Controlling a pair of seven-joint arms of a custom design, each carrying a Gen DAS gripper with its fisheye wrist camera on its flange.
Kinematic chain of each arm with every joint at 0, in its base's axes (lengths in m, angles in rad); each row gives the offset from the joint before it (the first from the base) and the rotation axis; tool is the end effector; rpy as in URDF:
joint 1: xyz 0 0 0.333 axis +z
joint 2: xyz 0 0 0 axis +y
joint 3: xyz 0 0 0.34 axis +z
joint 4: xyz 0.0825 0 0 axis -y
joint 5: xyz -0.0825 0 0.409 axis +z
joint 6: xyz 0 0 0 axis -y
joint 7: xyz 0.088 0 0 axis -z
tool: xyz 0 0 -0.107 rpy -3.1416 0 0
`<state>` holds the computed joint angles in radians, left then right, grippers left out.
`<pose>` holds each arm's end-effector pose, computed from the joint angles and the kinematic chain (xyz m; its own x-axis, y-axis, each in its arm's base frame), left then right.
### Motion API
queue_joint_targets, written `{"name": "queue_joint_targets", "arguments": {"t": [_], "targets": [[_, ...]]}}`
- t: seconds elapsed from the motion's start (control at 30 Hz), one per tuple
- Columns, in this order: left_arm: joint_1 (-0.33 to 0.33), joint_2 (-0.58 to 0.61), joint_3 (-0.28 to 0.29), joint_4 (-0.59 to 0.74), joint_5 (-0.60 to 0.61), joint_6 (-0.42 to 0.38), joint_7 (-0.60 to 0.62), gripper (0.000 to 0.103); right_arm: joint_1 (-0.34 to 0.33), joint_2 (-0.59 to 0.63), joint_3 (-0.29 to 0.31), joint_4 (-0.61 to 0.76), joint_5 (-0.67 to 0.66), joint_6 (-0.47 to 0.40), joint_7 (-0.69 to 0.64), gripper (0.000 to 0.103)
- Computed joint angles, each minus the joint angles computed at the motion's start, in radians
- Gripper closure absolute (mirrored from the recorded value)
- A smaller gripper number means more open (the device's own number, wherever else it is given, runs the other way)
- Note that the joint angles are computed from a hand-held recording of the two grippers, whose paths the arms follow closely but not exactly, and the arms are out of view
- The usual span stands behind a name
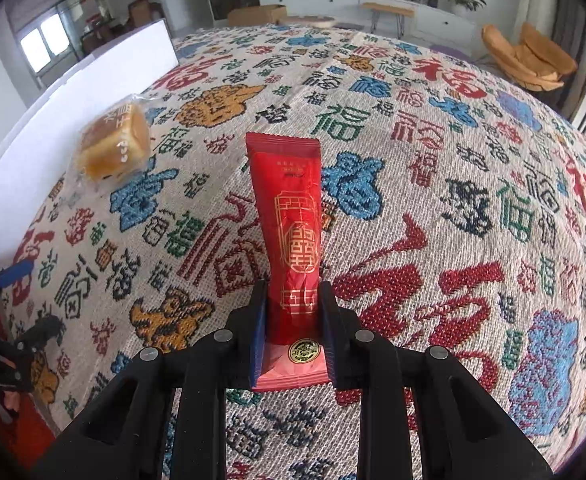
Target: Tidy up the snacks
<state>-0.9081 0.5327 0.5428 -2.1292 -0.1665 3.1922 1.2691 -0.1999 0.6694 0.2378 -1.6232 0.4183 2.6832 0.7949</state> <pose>0.5981 -0.2338 0.2593 -0.0414 -0.9991 0.0038 -0.7964 0.0307 -0.6039 0.7581 -0.0145 0.2818 0.4092 -0.9047 -0.1186 -0.8090 -0.2996 -0.5057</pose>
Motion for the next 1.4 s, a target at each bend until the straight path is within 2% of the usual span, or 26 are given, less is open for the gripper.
{"name": "queue_joint_targets", "arguments": {"t": [0.1,0.17,0.23,0.27,0.3,0.43,0.53,0.7,0.87,0.97,1.0,1.1,1.17,1.2,1.3,1.37,1.4], "targets": [[-0.015,0.001,0.012,-0.005,-0.004,0.002,-0.004,0.0,-0.01,-0.006,0.011,-0.013,0.02,0.003,-0.001,0.077],[-0.017,0.001,0.014,-0.007,-0.006,0.004,-0.003,0.0,-0.016,-0.01,0.018,-0.024,0.033,0.02,-0.008,0.072],[-0.017,0.001,0.013,-0.008,-0.009,0.007,0.0,0.0,-0.038,-0.016,0.043,-0.048,0.064,0.053,-0.032,0.055],[-0.018,0.0,0.013,-0.01,-0.011,0.008,0.002,0.0,-0.057,-0.015,0.065,-0.057,0.088,0.064,-0.053,0.038],[-0.02,-0.001,0.014,-0.013,-0.013,0.011,0.005,0.0,-0.077,-0.014,0.089,-0.069,0.114,0.082,-0.083,0.034],[-0.015,-0.011,0.005,-0.024,-0.023,0.018,0.027,0.0,-0.11,-0.014,0.146,-0.128,0.144,0.207,-0.191,0.034],[-0.018,-0.016,0.004,-0.033,-0.035,0.025,0.042,0.0,-0.117,-0.014,0.167,-0.159,0.11,0.28,-0.204,0.029],[-0.026,-0.014,0.012,-0.025,-0.054,0.006,0.049,0.0,-0.114,-0.005,0.161,-0.152,0.038,0.29,-0.128,0.024],[0.001,-0.035,-0.006,0.004,-0.013,-0.097,0.008,0.0,-0.145,0.005,0.191,-0.157,-0.023,0.295,-0.095,0.021],[0.059,-0.052,-0.057,0.024,0.0,-0.145,-0.014,0.0,-0.158,0.008,0.205,-0.161,-0.055,0.3,-0.071,0.021],[0.101,-0.063,-0.099,0.032,-0.009,-0.155,-0.012,0.0,-0.162,0.01,0.209,-0.161,-0.064,0.301,-0.064,0.021],[0.278,-0.085,-0.278,0.067,-0.062,-0.146,0.033,0.0,-0.171,0.013,0.216,-0.162,-0.091,0.305,-0.043,0.021],[0.367,-0.073,-0.362,0.123,-0.078,-0.157,0.051,0.0,-0.176,0.014,0.22,-0.163,-0.105,0.307,-0.029,0.02],[0.39,-0.058,-0.376,0.164,-0.073,-0.173,0.045,0.0,-0.179,0.015,0.223,-0.163,-0.113,0.308,-0.024,0.02],[0.425,0.022,-0.373,0.327,-0.038,-0.241,-0.009,0.0,-0.188,0.018,0.232,-0.165,-0.131,0.31,-0.01,0.02],[0.453,0.093,-0.373,0.46,-0.01,-0.318,-0.039,0.0,-0.193,0.02,0.236,-0.165,-0.141,0.311,-0.002,0.02],[0.48,0.126,-0.391,0.522,-0.005,-0.354,-0.039,0.0,-0.193,0.02,0.237,-0.166,-0.147,0.312,0.002,0.02]]}}
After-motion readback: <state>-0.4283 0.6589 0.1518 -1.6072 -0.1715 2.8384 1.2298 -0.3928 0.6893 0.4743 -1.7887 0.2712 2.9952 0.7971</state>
